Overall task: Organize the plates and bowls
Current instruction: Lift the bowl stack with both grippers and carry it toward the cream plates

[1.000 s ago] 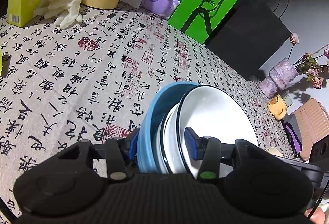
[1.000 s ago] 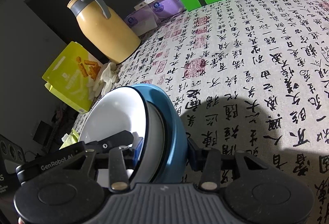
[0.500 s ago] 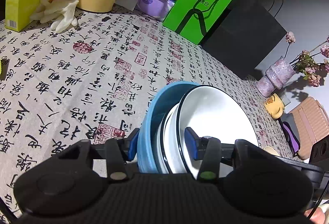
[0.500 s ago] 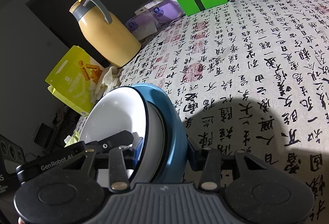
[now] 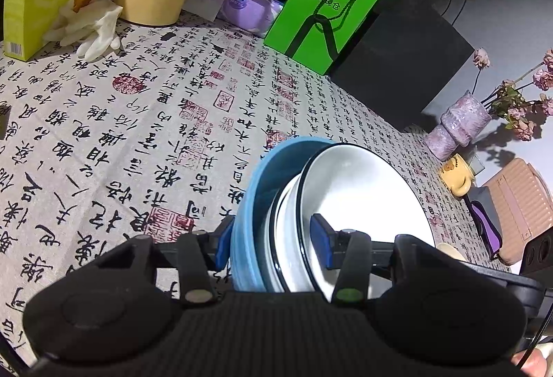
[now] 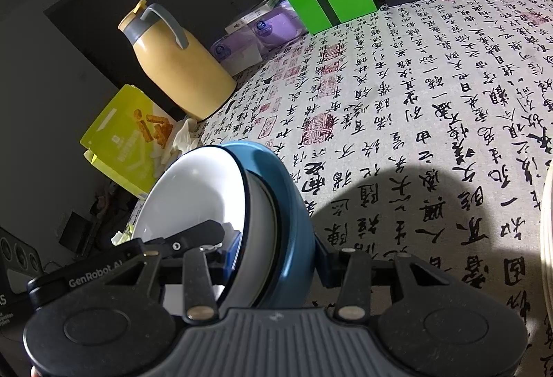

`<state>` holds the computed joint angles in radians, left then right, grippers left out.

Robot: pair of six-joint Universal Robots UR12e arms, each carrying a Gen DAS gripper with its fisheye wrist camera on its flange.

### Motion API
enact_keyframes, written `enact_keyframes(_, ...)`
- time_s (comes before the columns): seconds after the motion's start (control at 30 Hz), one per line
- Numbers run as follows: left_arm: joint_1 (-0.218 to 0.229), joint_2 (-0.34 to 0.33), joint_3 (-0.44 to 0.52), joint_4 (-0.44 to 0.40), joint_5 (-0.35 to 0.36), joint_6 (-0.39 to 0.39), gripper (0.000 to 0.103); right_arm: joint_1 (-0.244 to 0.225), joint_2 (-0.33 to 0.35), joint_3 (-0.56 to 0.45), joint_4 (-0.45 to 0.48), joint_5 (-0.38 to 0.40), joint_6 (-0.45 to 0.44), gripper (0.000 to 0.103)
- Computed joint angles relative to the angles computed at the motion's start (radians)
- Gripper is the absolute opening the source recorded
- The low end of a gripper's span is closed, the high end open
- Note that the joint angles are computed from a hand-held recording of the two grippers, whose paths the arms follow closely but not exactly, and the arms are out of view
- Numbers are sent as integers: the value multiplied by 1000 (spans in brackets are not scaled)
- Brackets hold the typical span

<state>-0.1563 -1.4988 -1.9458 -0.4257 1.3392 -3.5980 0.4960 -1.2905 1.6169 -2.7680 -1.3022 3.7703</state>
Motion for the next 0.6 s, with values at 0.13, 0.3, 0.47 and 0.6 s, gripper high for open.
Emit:
enact_keyframes(0.13,-6,-2,4,0,6,2,46,-3,-6,8,-9,1,2,43)
enact_keyframes(0.3,-14,-5,10,0,12,3,47,-7,-12,17,-17,2,2,43)
enact_keyframes(0.47,-22,-9,16,-2,16,3,47,-12,-20,27,-24,2,7,43)
enact_keyframes(0.6,-30,-12,21,-3,20,3,47,-16,-27,36,-31,1,10,43)
